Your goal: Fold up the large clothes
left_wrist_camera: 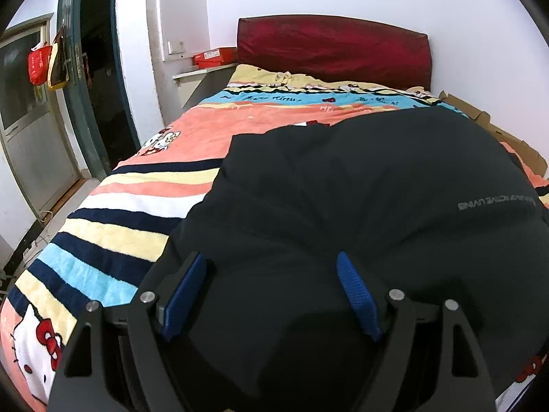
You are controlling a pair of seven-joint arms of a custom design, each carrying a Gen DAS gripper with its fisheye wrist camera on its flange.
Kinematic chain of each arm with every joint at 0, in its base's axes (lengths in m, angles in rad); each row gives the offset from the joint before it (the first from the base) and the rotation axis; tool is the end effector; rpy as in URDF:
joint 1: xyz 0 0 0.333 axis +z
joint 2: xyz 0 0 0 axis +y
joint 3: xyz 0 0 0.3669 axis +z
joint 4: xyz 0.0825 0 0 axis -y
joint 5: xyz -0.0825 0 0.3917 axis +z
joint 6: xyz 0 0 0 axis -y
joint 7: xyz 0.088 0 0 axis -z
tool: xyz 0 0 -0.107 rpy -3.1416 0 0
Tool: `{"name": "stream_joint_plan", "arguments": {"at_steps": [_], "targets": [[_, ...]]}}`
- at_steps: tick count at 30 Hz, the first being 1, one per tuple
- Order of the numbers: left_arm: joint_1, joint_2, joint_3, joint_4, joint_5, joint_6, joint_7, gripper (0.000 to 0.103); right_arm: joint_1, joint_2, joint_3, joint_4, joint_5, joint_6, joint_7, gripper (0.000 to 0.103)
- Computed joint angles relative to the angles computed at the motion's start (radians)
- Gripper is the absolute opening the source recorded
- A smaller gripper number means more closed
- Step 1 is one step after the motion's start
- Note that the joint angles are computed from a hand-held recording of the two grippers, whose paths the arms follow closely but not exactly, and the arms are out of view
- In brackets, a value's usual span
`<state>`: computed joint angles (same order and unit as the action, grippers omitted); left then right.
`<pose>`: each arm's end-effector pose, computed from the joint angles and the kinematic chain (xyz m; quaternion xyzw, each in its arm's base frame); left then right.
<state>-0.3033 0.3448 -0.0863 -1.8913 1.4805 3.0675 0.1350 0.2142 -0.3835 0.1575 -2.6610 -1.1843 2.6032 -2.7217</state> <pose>0.5774 -0.3170 0.4124 -0.5053 0.7454 -0.3431 0.2672 0.3659 0.1643 0.4265 -0.4067 0.8206 -0.3086 0.2568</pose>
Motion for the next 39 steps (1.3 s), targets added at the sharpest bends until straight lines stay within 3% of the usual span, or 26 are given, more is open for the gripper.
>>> {"name": "stream_joint_plan", "arguments": {"at_steps": [5, 10, 17, 23, 33, 39], "targets": [[-0.004, -0.014, -0.006, -0.017, -0.007, -0.028, 0.007, 0.078, -0.002, -0.048, -0.007, -0.051, 0.036, 0.015, 0.010, 0.102], [-0.001, -0.041, -0.016, -0.048, -0.050, -0.057, 0.054, 0.078, 0.024, -0.063, 0.011, -0.041, 0.130, -0.065, -0.076, 0.102], [0.015, -0.146, -0.041, -0.155, -0.093, -0.078, 0.095, 0.078, 0.112, -0.118, 0.057, -0.017, 0.295, -0.229, -0.189, 0.103], [0.036, -0.303, -0.091, -0.301, -0.109, -0.096, 0.132, 0.078, 0.201, -0.141, 0.113, 0.024, 0.373, -0.293, -0.202, 0.103], [0.124, -0.625, -0.167, -0.533, 0.023, 0.045, 0.001, 0.078, 0.339, -0.110, 0.223, 0.148, 0.406, -0.424, -0.171, 0.103], [0.150, -0.764, -0.169, -0.618, 0.029, 0.102, -0.029, 0.078, 0.400, -0.100, 0.266, 0.197, 0.398, -0.526, -0.139, 0.103]]}}
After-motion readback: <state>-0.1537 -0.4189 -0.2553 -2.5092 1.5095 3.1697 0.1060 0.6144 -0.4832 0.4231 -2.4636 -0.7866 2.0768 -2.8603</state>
